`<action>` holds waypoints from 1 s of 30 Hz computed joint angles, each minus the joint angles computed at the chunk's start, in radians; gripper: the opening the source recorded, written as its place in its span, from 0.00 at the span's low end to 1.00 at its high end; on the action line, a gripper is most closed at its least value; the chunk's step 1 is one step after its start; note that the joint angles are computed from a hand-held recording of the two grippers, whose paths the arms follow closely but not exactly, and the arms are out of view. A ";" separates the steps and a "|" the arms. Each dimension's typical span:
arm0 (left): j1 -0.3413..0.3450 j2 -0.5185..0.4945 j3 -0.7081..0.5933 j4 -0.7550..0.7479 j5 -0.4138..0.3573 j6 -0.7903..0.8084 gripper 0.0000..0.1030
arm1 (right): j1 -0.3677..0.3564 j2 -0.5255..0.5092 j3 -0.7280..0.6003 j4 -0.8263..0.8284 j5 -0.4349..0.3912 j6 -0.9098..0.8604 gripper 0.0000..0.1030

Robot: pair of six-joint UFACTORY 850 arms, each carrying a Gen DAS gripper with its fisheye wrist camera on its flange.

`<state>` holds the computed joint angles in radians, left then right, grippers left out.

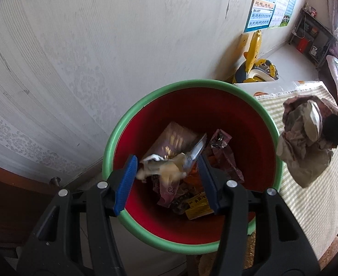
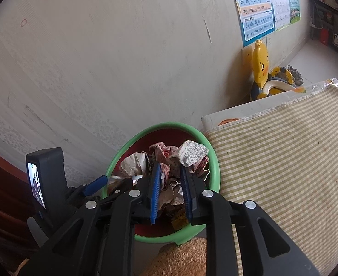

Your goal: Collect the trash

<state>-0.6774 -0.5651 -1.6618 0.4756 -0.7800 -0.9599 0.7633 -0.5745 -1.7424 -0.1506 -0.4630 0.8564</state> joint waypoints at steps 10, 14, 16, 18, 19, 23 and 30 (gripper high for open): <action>-0.009 0.021 0.014 0.043 0.007 -0.043 0.73 | 0.004 0.051 0.064 -0.088 0.045 0.100 0.48; -0.026 0.038 0.013 0.083 0.014 -0.076 0.80 | 0.013 0.107 0.125 -0.216 0.059 0.223 0.55; -0.038 0.046 0.008 0.109 0.014 -0.096 0.84 | 0.021 0.143 0.164 -0.322 0.054 0.324 0.65; -0.052 0.058 0.008 0.141 0.025 -0.129 0.86 | 0.033 0.188 0.214 -0.450 0.046 0.447 0.72; -0.059 0.066 0.008 0.159 0.034 -0.149 0.88 | 0.039 0.211 0.239 -0.512 0.041 0.505 0.76; -0.102 0.102 0.011 0.307 0.050 -0.276 0.95 | 0.064 0.297 0.326 -0.756 0.015 0.730 0.86; -0.204 0.149 0.013 0.702 0.016 -0.560 0.95 | 0.158 0.434 0.437 -1.205 -0.166 1.032 0.93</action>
<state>-0.8810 -0.4159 -1.6485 1.1777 -0.7640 -1.5195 0.9212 -0.1407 -1.3049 -1.3551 -0.6286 1.8888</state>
